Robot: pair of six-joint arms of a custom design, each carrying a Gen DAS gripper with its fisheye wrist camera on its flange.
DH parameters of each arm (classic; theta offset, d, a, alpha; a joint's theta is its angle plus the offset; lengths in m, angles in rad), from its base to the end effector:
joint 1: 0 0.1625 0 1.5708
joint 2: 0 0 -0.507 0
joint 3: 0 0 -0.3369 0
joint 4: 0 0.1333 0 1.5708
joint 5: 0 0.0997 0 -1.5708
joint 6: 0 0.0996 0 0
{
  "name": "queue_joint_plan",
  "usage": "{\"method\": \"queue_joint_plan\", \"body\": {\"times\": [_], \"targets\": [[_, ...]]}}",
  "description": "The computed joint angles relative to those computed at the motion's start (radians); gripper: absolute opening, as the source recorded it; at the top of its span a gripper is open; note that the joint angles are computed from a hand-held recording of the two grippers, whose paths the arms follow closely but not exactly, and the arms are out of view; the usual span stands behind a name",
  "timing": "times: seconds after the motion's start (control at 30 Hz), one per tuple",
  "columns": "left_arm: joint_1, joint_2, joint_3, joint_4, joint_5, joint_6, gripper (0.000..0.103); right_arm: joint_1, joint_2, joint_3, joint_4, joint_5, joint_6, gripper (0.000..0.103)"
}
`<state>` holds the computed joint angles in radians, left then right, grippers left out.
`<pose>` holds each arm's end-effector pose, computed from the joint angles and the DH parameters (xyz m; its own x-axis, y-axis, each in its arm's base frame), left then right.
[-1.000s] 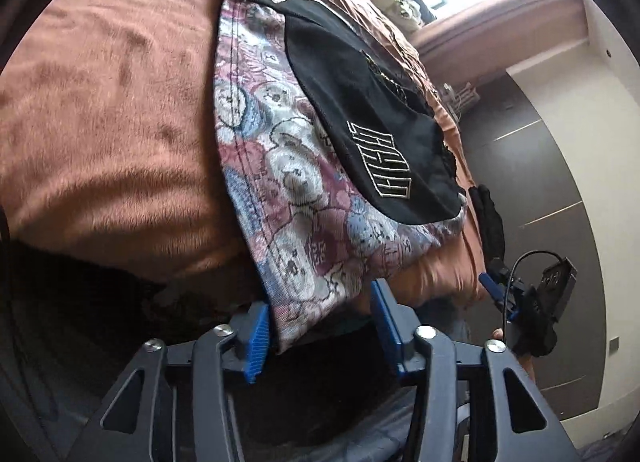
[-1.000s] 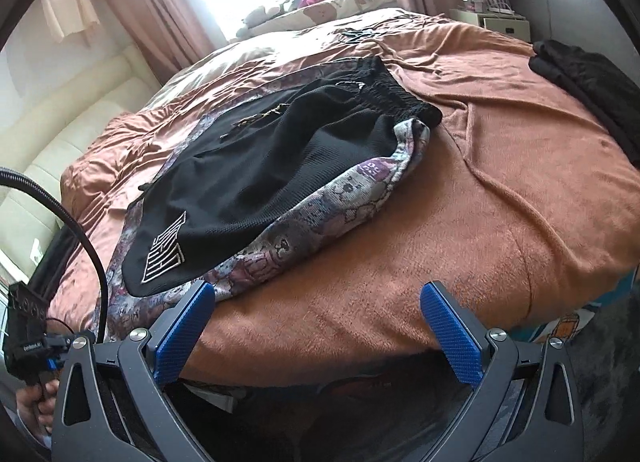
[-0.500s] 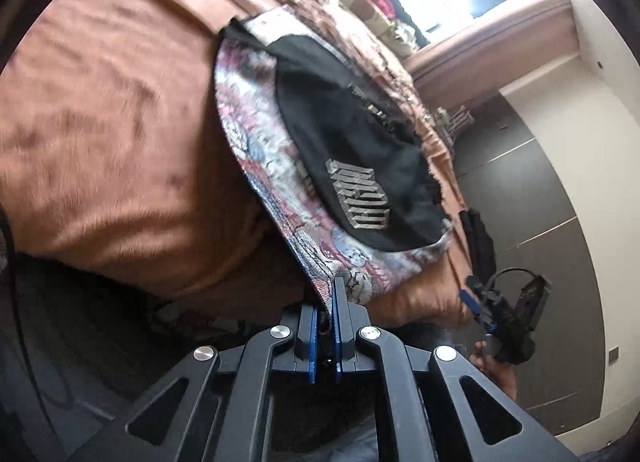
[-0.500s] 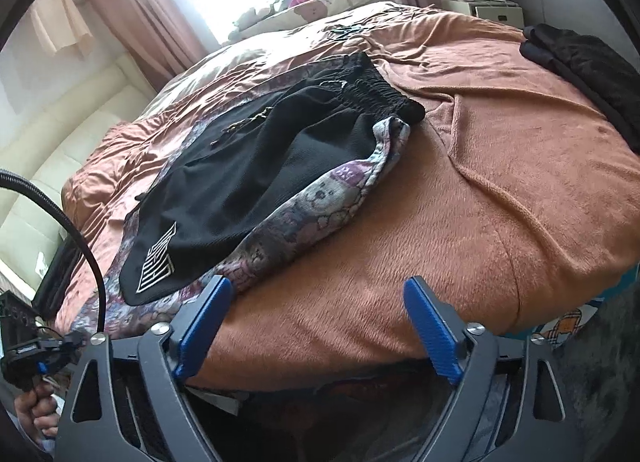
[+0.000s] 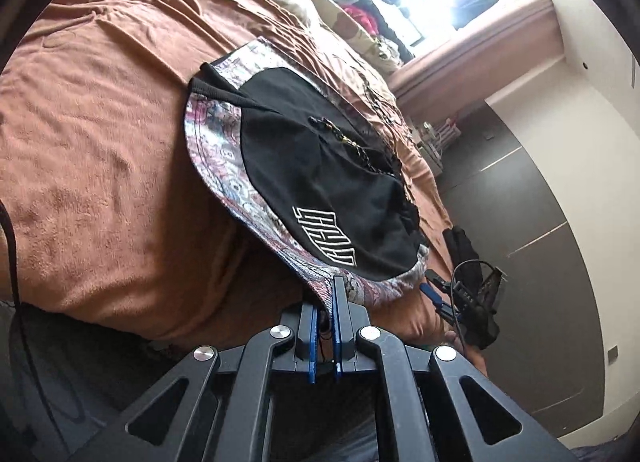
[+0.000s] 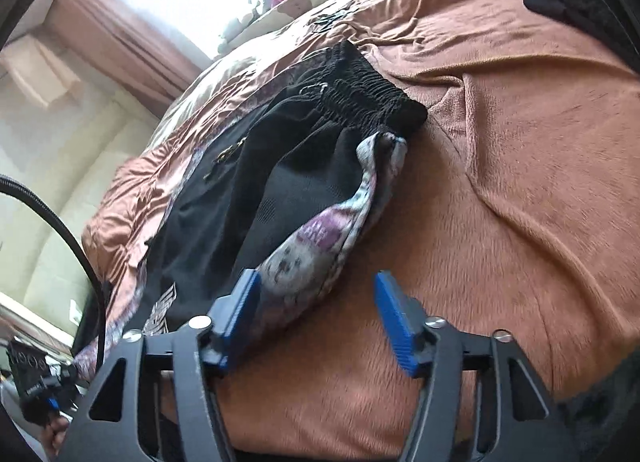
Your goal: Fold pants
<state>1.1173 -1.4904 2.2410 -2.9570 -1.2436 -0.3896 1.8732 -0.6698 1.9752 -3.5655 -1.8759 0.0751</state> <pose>-0.0369 -0.4529 0.4214 -0.9987 -0.0496 -0.0138 -0.0289 0.7616 -0.6474 0.2843 -0.5641 0.1423 -0.9819 -0.0461 0.1834 -0.1566 0.7422 -0.6516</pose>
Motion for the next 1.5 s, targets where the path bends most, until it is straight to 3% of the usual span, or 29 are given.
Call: {"method": "queue_joint_plan", "body": {"times": [0.07, 0.33, 0.4, 0.47, 0.53, 0.6, 1.07, 1.5], "targets": [[0.001, 0.003, -0.009, 0.001, 0.006, -0.005, 0.006, -0.016, 0.003, -0.014, 0.011, 0.021, 0.012, 0.046], [0.002, 0.021, -0.059, 0.021, 0.040, -0.017, 0.006, -0.061, 0.014, -0.073, 0.051, 0.085, 0.046, 0.044], [0.004, 0.025, -0.076, 0.027, 0.042, -0.015, 0.006, -0.070, 0.015, -0.086, 0.057, 0.102, 0.051, 0.037], [0.001, 0.031, -0.098, 0.041, 0.059, -0.015, 0.006, -0.077, 0.017, -0.101, 0.070, 0.114, 0.056, 0.019], [0.000, 0.037, -0.121, 0.049, 0.068, -0.013, 0.006, -0.086, 0.014, -0.109, 0.074, 0.136, 0.062, 0.009], [-0.001, 0.044, -0.144, 0.052, 0.076, -0.004, 0.006, -0.090, 0.009, -0.107, 0.059, 0.167, 0.056, 0.006], [0.017, 0.141, -0.399, 0.134, 0.098, 0.094, 0.006, -0.067, 0.003, -0.196, 0.100, 0.202, 0.009, 0.005], [0.101, 0.286, -0.662, 0.257, 0.087, 0.171, 0.006, -0.046, 0.073, -0.425, 0.260, 0.168, -0.004, 0.005]]}}
